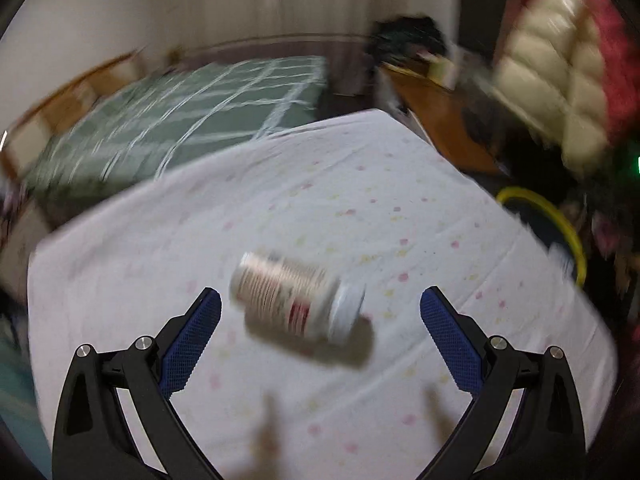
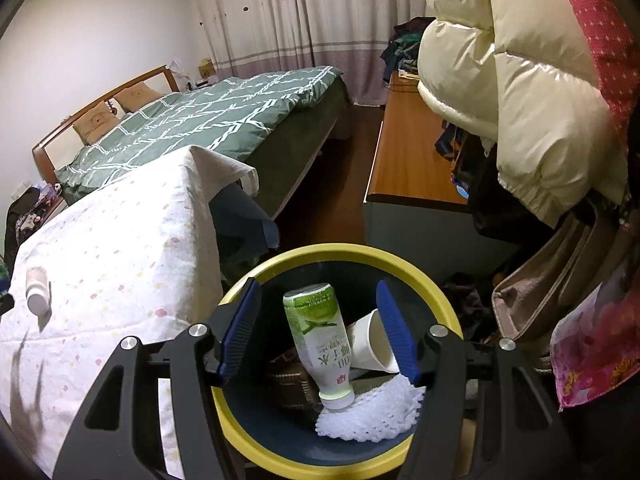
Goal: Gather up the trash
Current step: 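Carry the coconut water bottle with the right gripper into the bin and release, then grasp the white supplement bottle with the left gripper and lift it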
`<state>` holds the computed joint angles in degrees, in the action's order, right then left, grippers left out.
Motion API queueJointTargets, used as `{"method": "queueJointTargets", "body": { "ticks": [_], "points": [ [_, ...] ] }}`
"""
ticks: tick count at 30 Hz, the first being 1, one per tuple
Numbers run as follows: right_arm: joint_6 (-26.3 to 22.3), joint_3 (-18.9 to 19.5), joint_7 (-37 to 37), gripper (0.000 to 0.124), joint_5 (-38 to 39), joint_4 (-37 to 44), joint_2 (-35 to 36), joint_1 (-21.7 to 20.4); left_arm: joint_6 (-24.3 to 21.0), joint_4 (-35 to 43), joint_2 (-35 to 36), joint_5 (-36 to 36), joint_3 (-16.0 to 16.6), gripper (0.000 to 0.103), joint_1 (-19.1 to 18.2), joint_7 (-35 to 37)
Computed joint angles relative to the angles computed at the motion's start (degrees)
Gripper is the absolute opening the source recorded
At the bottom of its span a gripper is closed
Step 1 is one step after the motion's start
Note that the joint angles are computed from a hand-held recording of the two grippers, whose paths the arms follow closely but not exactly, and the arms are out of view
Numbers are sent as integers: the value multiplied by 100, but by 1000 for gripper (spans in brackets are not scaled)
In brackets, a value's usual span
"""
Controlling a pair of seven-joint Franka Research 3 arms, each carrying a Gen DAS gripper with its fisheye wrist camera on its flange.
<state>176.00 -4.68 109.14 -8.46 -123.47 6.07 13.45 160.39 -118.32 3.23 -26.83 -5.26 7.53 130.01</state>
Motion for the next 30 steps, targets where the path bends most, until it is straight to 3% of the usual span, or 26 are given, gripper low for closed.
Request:
{"method": "queueJointTargets", "body": {
  "ticks": [2,6,10,15,18,22,26,30],
  "points": [
    [-28,-6,9,58,-44,5,-14,18,-486,444,288,279,7,98,39,235],
    [-98,-13,84,61,-174,19,-3,30,-908,918,642,918,-5,98,149,130],
    [-195,78,-45,61,14,138,106,-13,-1189,1018,758,794,-142,98,355,488],
    [-233,163,-270,61,281,266,203,5,-1159,988,838,583,-252,98,447,726],
    [-230,276,-564,61,603,247,186,-33,-1029,940,862,656,-237,88,419,654],
    [-160,345,-845,61,943,117,88,-59,-894,812,768,456,-297,87,452,706],
    [59,411,-1093,61,1347,-216,-160,-138,-668,477,436,355,-315,87,310,615],
    [205,292,-741,61,1030,-606,-463,-164,-379,160,119,655,-327,87,-76,320]
  ]
}}
